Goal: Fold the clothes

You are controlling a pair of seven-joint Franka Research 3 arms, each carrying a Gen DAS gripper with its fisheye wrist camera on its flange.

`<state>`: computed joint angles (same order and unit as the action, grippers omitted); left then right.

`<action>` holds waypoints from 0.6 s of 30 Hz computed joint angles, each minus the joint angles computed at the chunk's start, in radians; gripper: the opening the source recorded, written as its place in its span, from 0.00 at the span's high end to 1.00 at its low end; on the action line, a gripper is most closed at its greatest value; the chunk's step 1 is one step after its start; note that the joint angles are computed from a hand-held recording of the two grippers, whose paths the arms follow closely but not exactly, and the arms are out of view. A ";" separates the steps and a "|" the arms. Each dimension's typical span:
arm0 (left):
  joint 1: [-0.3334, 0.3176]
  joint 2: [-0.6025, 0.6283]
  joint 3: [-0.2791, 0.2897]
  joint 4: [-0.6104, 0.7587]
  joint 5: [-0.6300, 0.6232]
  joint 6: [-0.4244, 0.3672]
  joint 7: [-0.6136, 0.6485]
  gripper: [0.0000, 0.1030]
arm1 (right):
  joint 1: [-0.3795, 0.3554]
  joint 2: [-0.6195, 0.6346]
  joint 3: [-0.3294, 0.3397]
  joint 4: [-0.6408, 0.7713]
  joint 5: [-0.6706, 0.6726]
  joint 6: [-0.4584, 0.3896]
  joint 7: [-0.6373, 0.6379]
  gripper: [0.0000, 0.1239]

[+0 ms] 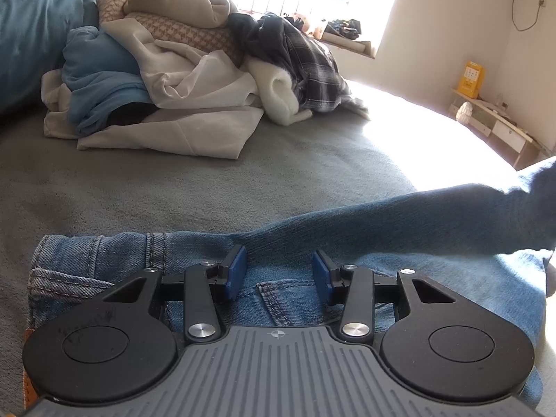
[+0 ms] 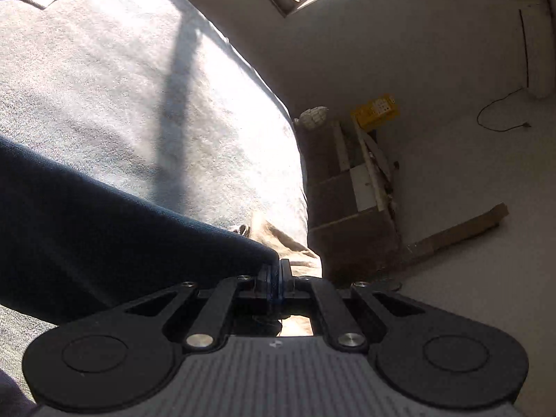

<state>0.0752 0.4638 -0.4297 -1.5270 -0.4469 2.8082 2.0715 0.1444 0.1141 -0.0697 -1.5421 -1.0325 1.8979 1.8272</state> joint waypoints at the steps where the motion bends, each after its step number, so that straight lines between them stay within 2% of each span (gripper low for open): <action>1: -0.001 0.000 0.002 0.000 0.003 0.000 -0.002 0.59 | -0.006 0.020 -0.003 0.016 0.015 0.000 -0.014 0.98; 6: -0.004 0.002 0.005 0.003 0.014 -0.003 -0.007 0.59 | -0.026 0.161 -0.042 0.147 0.130 -0.015 -0.102 0.98; 12: -0.010 0.004 0.011 0.010 0.025 -0.014 -0.018 0.59 | -0.035 0.376 -0.109 0.368 0.276 -0.064 -0.189 0.95; 14: -0.015 0.005 0.016 0.012 0.035 -0.016 -0.022 0.58 | -0.035 0.446 -0.137 0.444 0.311 -0.084 -0.171 0.90; 18: -0.020 0.010 0.022 0.020 0.053 -0.024 -0.028 0.57 | -0.021 0.537 -0.198 0.526 0.315 -0.096 -0.066 0.63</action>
